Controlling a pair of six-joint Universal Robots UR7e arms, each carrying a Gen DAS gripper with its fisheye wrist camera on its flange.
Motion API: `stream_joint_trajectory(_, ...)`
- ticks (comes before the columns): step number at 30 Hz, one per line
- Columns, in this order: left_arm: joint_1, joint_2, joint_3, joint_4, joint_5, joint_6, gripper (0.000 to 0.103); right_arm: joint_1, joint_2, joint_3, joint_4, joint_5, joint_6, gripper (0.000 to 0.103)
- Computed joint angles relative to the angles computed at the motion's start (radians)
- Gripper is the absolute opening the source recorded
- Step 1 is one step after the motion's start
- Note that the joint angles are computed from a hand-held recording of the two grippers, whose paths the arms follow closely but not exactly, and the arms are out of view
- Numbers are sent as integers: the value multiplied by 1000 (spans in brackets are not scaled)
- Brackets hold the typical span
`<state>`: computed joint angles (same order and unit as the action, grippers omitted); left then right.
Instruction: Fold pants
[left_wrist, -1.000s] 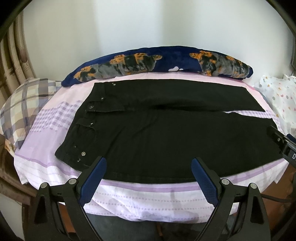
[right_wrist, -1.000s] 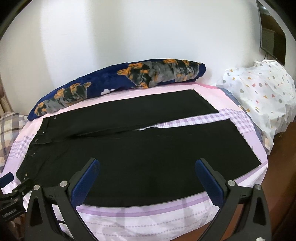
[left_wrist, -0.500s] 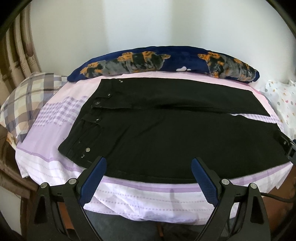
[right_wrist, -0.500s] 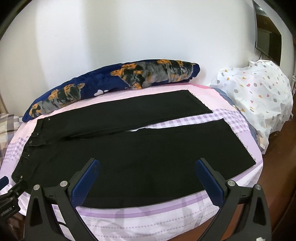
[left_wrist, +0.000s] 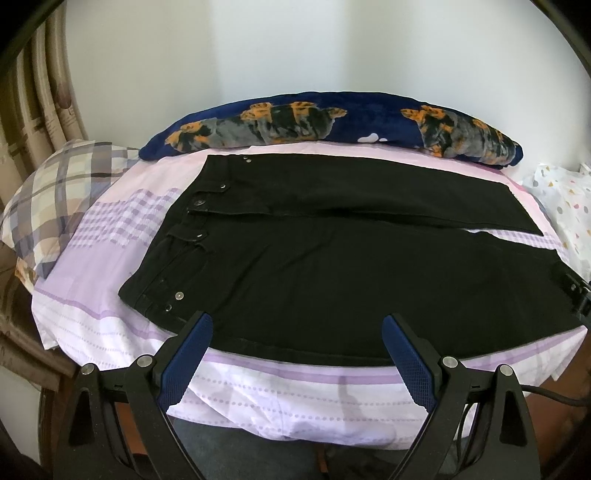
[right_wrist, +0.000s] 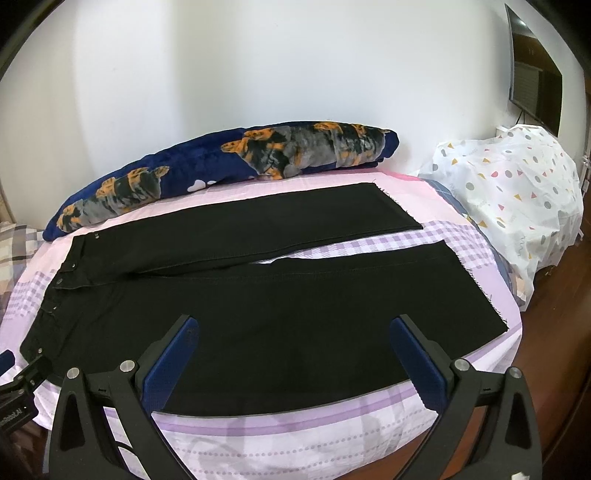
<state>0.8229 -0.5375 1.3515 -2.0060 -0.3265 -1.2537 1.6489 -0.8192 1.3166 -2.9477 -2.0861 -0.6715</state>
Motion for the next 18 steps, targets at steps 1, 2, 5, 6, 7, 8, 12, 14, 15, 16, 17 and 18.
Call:
stream_joint_trajectory(1, 0, 0, 0, 3, 0, -3, 93, 0, 0, 0, 0, 1, -1, 103)
stream_joint_trajectory(2, 0, -1, 0, 6, -1, -6, 93, -1, -1, 0, 2, 2, -1, 103)
stream_joint_trajectory(5, 1, 0, 1, 6, 0, -7, 93, 0, 0, 0, 3, 2, 0, 103)
stream_joint_trajectory(6, 2, 0, 2, 4, 0, -6, 93, 0, 0, 0, 2, 0, 0, 103)
stream_joint_trajectory(7, 1, -1, 4, -3, 0, -1, 93, 0, 0, 0, 1, 1, 1, 103)
stream_joint_trajectory(8, 1, 0, 3, -2, 0, -2, 93, 1, 0, 0, 2, 1, 1, 103)
stream_joint_trajectory(12, 1, 0, 1, 1, -1, -2, 93, 1, 1, -1, 1, 1, 1, 103)
stream_joint_trajectory(14, 1, 0, 3, -2, -2, -2, 93, 2, 1, -2, 3, -1, 1, 103)
stream_joint_trajectory(15, 1, -1, 7, -10, -1, 0, 93, 2, 1, -1, 3, 0, 1, 103)
stream_joint_trajectory(16, 2, -1, 10, -12, -1, -1, 93, 2, 1, 0, 2, -1, 0, 103)
stream_joint_trajectory(17, 3, -1, 12, -17, -2, 1, 93, 3, 2, 0, 1, -2, -1, 103)
stream_joint_trajectory(18, 3, -2, 16, -26, -2, 5, 93, 3, 1, 0, 2, -1, -1, 103)
